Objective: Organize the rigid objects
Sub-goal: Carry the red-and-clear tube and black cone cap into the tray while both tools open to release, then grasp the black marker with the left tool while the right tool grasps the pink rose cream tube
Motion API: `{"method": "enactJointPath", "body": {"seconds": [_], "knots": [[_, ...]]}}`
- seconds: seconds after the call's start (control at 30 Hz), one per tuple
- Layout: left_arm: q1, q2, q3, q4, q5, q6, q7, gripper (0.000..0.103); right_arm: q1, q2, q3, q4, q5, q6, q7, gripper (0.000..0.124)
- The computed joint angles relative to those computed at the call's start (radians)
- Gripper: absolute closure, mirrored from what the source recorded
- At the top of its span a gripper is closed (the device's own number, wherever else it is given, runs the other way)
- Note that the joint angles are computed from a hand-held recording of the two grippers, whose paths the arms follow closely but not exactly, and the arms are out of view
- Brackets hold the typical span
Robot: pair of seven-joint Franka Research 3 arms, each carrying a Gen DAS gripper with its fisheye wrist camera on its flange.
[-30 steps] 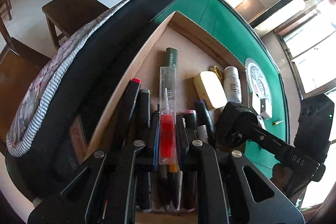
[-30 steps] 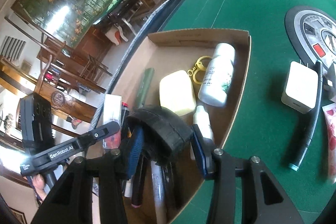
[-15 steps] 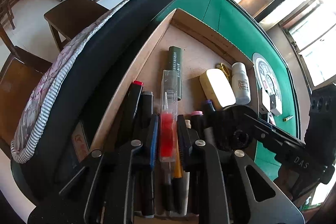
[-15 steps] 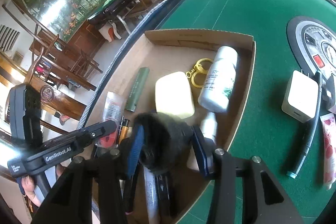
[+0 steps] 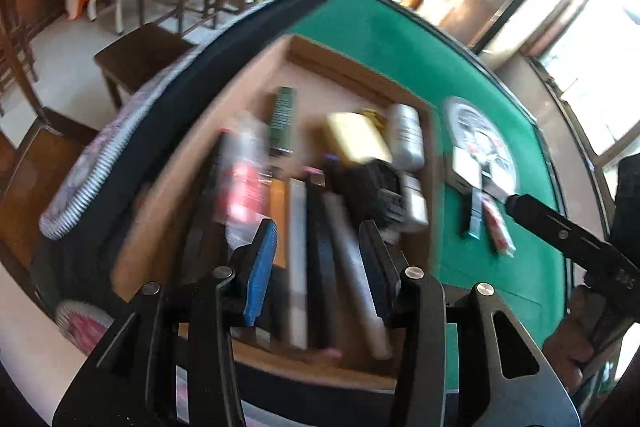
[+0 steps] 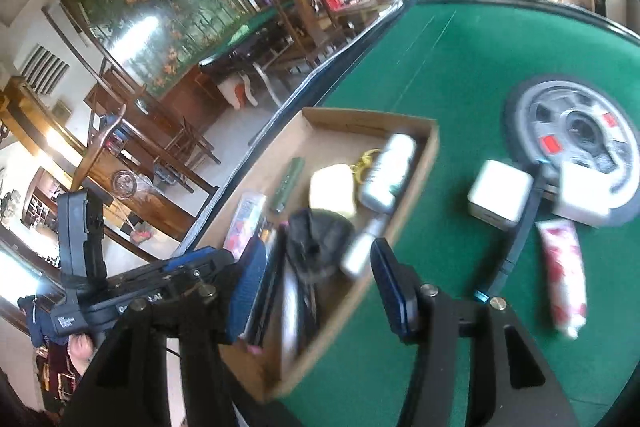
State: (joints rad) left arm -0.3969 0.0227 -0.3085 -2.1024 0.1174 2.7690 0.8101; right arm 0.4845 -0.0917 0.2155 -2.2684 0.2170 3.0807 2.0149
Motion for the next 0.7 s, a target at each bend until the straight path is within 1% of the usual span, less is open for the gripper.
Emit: {"method": "enactJointPath", "body": {"seconds": [0.07,0.17,0.23,0.3,0.33,0.4,0.47,0.57,0.6,0.67,0.7], "knots": [[-0.016,0.003,-0.015,0.011,-0.009,0.01,0.001,0.061,-0.047,-0.071,0.033,-0.084,-0.059,0.023,0.084,0.069],[-0.042,0.034,-0.037,0.062,-0.046,-0.006,0.057,0.061,-0.044,-0.144,0.023,-0.17,-0.026,0.05,0.078,0.069],[-0.062,0.057,-0.045,0.101,-0.021,-0.025,0.051,0.061,-0.057,-0.194,0.022,-0.229,-0.004,0.061,0.08,0.064],[-0.083,0.086,-0.052,0.145,0.011,-0.047,0.047,0.061,-0.123,-0.22,0.065,-0.252,-0.016,0.042,0.108,0.061],[-0.092,0.098,-0.054,0.163,0.019,-0.06,0.04,0.061,-0.139,-0.236,0.07,-0.27,-0.018,0.039,0.116,0.061],[-0.103,0.125,-0.062,0.201,0.014,-0.081,0.053,0.061,-0.13,-0.255,0.038,-0.294,-0.001,0.014,0.105,0.06],[-0.12,0.144,-0.058,0.229,0.039,-0.102,0.035,0.061,-0.114,-0.261,-0.005,-0.304,0.018,-0.004,0.075,0.06],[-0.142,0.175,-0.054,0.278,0.077,-0.146,0.012,0.061,-0.14,-0.244,-0.015,-0.29,0.02,-0.022,0.058,0.06],[-0.148,0.186,-0.053,0.293,0.086,-0.158,0.007,0.061,-0.147,-0.231,-0.018,-0.282,0.022,-0.015,0.057,0.06],[-0.158,0.205,-0.05,0.322,0.101,-0.18,-0.005,0.061,-0.099,-0.193,-0.077,-0.26,0.066,-0.008,-0.003,0.061],[-0.162,0.212,-0.047,0.332,0.109,-0.187,-0.011,0.061,-0.096,-0.171,-0.086,-0.251,0.08,-0.007,-0.016,0.061]]}}
